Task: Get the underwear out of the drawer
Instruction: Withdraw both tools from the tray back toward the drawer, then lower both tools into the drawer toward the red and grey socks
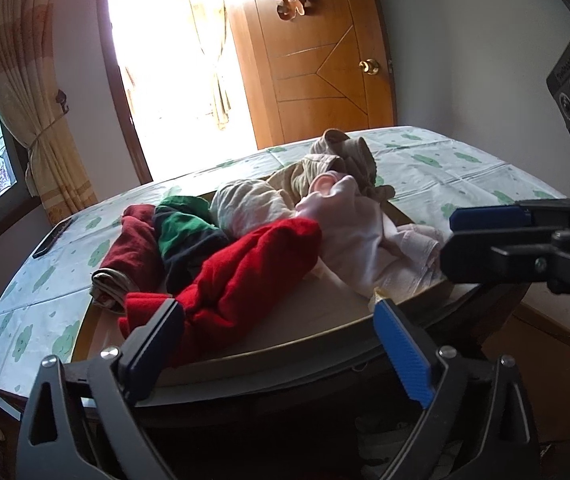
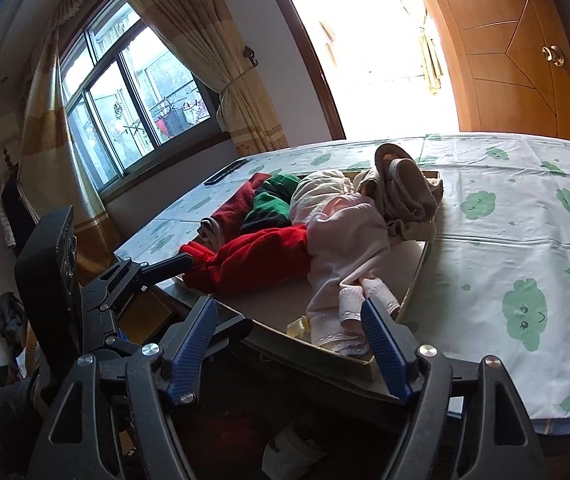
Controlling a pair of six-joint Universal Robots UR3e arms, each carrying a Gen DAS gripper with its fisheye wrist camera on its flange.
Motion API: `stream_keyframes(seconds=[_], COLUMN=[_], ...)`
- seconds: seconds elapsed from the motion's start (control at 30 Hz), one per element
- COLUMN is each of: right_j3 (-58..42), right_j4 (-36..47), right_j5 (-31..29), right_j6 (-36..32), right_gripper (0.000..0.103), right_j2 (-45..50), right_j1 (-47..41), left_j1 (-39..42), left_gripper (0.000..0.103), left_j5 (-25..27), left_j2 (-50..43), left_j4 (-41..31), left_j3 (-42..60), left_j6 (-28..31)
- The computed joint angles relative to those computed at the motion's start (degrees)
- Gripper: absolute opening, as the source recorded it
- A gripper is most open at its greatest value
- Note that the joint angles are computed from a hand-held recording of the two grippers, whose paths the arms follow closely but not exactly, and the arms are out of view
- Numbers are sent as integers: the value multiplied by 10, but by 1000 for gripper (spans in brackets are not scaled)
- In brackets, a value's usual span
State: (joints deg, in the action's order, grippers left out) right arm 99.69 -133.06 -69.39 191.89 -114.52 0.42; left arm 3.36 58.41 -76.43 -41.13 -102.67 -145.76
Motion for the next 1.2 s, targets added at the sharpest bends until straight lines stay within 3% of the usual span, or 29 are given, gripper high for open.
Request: stream_keyframes(seconds=[0.33, 0.57, 0.77, 0.93, 1.2], right_j3=[-8, -4, 28, 63, 81], right_j4=[-9, -15, -24, -32, -21], right_j5=[-42, -97, -145, -160, -215], right_j6=[23, 36, 68, 79, 72], right_gripper=[82, 84, 85, 87, 87], right_j2=[-28, -40, -50, -35, 28], right_j1=[89, 173, 252, 281, 286], left_j1=[109, 255, 368, 382, 356], left_gripper=[100, 101, 102, 102, 102], left_j5=[-108, -200, -232, -203, -145], left_j2=[130, 237, 296, 304, 292], left_j4=[-125, -322, -503, -521, -441], left_j3=[-49, -71, -78, -112, -173], left_j6=[78, 216, 359, 388, 345])
